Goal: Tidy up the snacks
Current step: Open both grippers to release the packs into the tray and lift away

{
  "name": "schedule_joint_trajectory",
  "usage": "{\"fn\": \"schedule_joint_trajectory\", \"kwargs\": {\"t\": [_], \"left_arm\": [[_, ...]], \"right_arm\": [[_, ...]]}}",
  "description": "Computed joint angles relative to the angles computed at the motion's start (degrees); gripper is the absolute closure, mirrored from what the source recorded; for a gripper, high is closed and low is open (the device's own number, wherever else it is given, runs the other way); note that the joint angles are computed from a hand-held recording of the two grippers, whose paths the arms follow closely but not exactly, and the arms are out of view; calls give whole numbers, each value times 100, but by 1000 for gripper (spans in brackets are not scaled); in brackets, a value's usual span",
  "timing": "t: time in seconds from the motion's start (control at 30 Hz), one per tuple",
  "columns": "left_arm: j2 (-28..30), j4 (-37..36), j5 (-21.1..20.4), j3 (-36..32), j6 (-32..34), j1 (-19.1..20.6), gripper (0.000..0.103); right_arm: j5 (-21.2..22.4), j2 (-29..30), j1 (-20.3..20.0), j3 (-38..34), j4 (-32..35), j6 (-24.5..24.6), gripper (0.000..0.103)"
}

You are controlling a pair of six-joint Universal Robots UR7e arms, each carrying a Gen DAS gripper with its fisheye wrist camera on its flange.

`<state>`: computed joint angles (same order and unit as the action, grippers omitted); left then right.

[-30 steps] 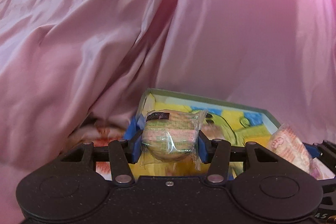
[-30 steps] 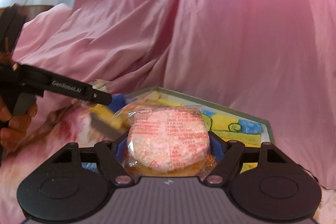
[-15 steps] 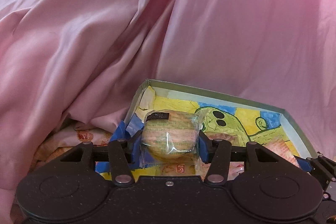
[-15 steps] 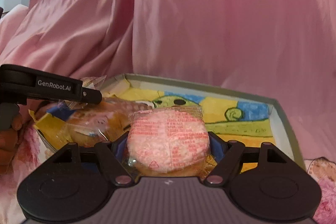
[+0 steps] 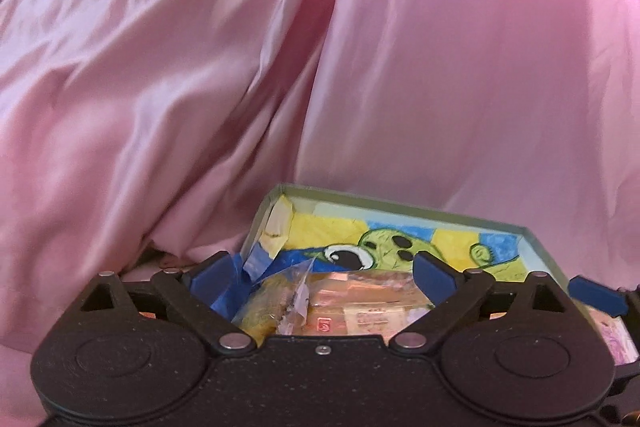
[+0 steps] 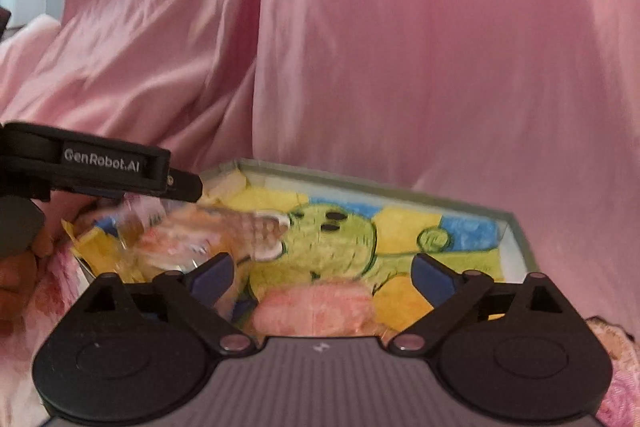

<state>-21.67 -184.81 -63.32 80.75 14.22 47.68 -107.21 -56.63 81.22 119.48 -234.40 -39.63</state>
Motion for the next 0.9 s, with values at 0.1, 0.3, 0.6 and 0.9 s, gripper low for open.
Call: {"fn": "schedule_joint_trajectory", "kwargs": {"t": [0.1,0.3,0.6,0.9], "left_arm": [[-165,-428,4,358,46,-89,1],[-532,-1129,92,1144,167,-283,1],[-1083,-1916,95,2310,54,-405,1],[-1516,-2651,154,3405,-17,-440,1]], "right_arm": [[125,-45,68,222,-518,-109,0],[138,46,251,642,-1694,-501,0],[43,149,567,1360,-2753,-599,0],[-172,586,829,1960,-3752,-743,0]]}}
